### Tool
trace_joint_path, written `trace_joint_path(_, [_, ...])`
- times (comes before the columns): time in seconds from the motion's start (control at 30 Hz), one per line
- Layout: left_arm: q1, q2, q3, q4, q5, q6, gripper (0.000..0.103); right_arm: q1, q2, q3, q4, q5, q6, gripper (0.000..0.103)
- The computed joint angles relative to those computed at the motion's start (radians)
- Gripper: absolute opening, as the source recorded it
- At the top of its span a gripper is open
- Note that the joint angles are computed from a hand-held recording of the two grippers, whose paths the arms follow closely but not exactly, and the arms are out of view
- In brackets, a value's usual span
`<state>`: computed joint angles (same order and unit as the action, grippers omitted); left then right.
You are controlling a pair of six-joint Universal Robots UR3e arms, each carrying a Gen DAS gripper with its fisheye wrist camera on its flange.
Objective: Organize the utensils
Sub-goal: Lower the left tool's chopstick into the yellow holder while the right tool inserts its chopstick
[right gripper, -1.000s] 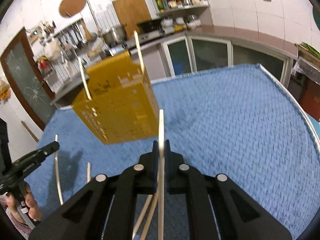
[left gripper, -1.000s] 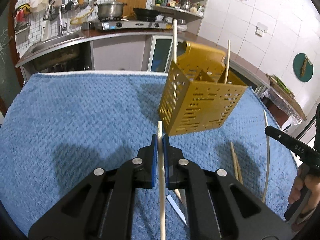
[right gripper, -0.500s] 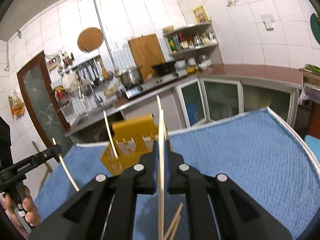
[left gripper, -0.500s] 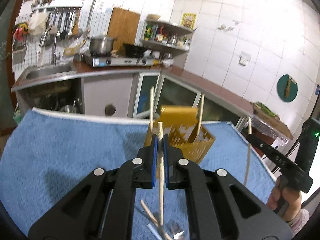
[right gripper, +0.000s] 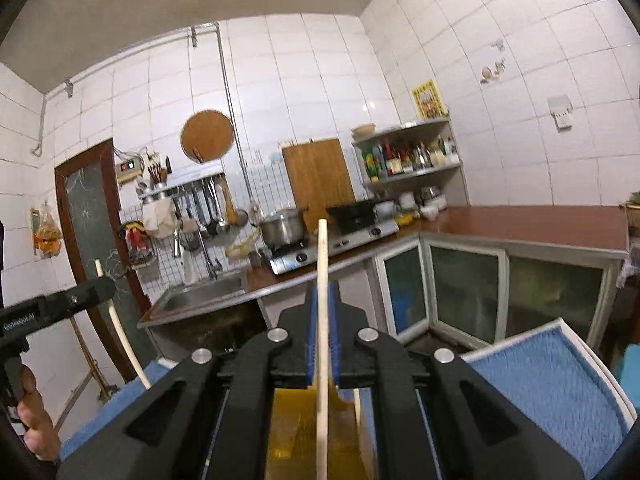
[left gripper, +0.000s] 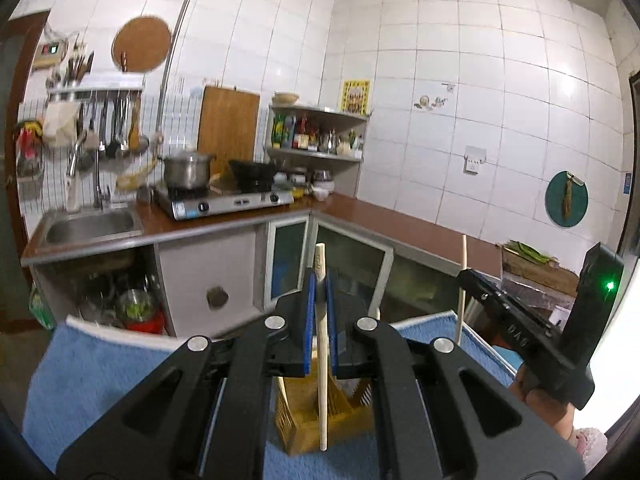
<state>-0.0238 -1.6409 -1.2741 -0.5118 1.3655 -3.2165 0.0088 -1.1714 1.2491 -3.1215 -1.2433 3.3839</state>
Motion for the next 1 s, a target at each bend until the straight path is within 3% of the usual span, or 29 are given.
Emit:
trace_joint_path(0.2, [-0.048, -0.155, 0.188, -0.009, 0.073, 0.012, 0.004, 0.026, 0.157, -0.209, 0.003, -0.048, 0.021, 0.006])
trace_joint_path(0.43, [-0.065, -0.273, 0.238, 0.033, 0.097, 0.039, 0.004, 0.038, 0.316, -0.374, -0.043, -0.063, 0.035, 0.006])
trace_joint_path(0.7, [-0.043, -0.289, 0.128, 0.102, 0.075, 0.046, 0.004, 0.045, 0.397, -0.346, -0.146, -0.057, 0.025, 0.006])
trace_joint_path(1.0, [-0.040, -0.287, -0.062, 0.241, 0.075, 0.038, 0.004, 0.057, 0.395, -0.195, -0.261, -0.075, -0.048, 0.006])
